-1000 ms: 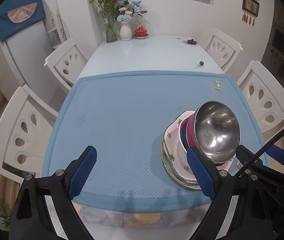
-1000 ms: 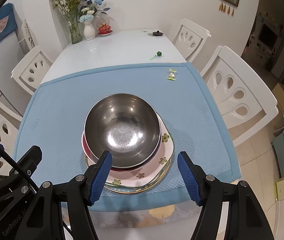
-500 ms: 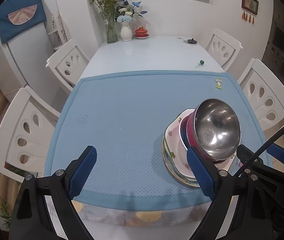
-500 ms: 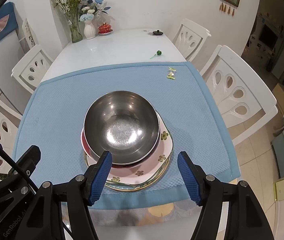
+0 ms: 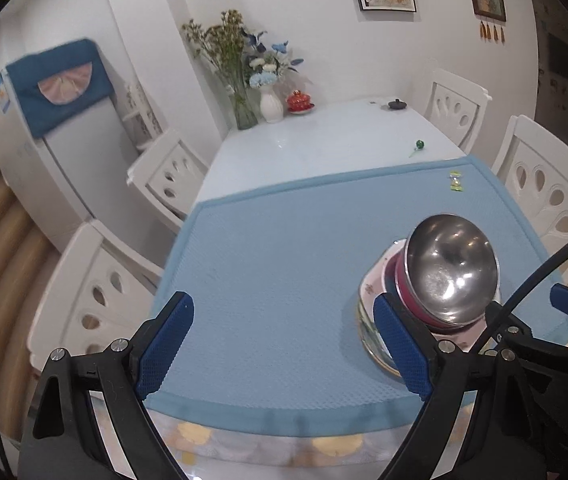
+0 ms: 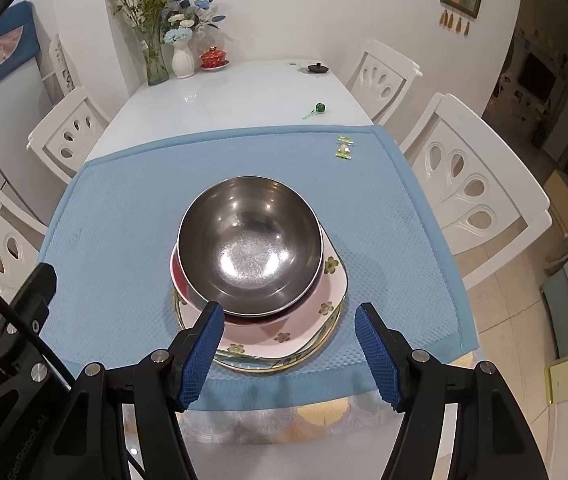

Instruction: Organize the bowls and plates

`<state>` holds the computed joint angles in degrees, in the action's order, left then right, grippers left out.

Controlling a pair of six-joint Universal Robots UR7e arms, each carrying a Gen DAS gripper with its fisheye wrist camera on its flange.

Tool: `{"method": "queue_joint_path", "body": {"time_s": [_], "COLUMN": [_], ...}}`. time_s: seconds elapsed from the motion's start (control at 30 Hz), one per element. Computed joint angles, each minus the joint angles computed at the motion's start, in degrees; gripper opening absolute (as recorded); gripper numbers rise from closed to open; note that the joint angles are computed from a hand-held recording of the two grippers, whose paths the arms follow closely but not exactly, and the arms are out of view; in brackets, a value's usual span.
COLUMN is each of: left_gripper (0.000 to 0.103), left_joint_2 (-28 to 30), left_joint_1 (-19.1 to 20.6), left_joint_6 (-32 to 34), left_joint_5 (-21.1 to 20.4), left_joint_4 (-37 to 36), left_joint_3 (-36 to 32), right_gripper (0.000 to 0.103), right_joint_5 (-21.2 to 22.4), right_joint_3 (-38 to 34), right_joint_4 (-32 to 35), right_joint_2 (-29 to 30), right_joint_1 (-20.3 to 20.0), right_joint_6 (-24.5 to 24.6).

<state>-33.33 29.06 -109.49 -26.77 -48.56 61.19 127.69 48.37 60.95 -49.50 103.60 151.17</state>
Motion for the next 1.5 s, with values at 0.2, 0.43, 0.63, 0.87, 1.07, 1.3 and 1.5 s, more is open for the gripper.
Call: {"method": "queue_joint_path", "body": {"time_s": [0.2, 0.43, 0.63, 0.87, 1.07, 1.3, 1.5], "left_gripper": [0.091, 0.091, 0.091, 0.091, 0.091, 0.091, 0.091], "left_joint_2": [-0.69, -1.25, -1.77, -1.33, -0.52, -1.91, -1.75], "left_joint_1": [0.19, 0.07, -0.03, -0.17, -0.24, -0.02, -0.02], "left_joint_6": [2.01, 3.47, 3.76, 3.79, 3.54, 4.76, 4.55], "left_joint_5": [-0.57, -1.01, -1.16, -1.33, -1.56, -2.52, -2.52], "left_joint_4": [-2.84, -6.12, -7.25, -6.96, -6.2, -10.53, -9.89], "left_joint_3": [1.05, 2.74, 3.54, 3.05, 2.01, 4.29, 3.97], "right_gripper": [0.066, 0.066, 0.066, 0.066, 0.066, 0.066, 0.066], "right_joint_5": [0.39, 1.06, 1.11, 0.96, 1.31, 1.59, 1.57], "right_joint_3": [1.14, 1.57, 2.54, 2.73, 2.74, 2.98, 2.94], "right_joint_4": [-0.83, -0.96, -1.55, -1.37, -1.38, -2.22, -2.8], "right_joint_2": [-0.77, -1.05, -1.57, -1.72, -1.72, -1.93, -1.99], "right_joint_1": [0.22, 0.23, 0.45, 0.31, 0.24, 0.6, 0.58], "right_joint_6": [-0.85, -0.89, -1.13, -1.01, -1.26, -2.89, -4.09]}}
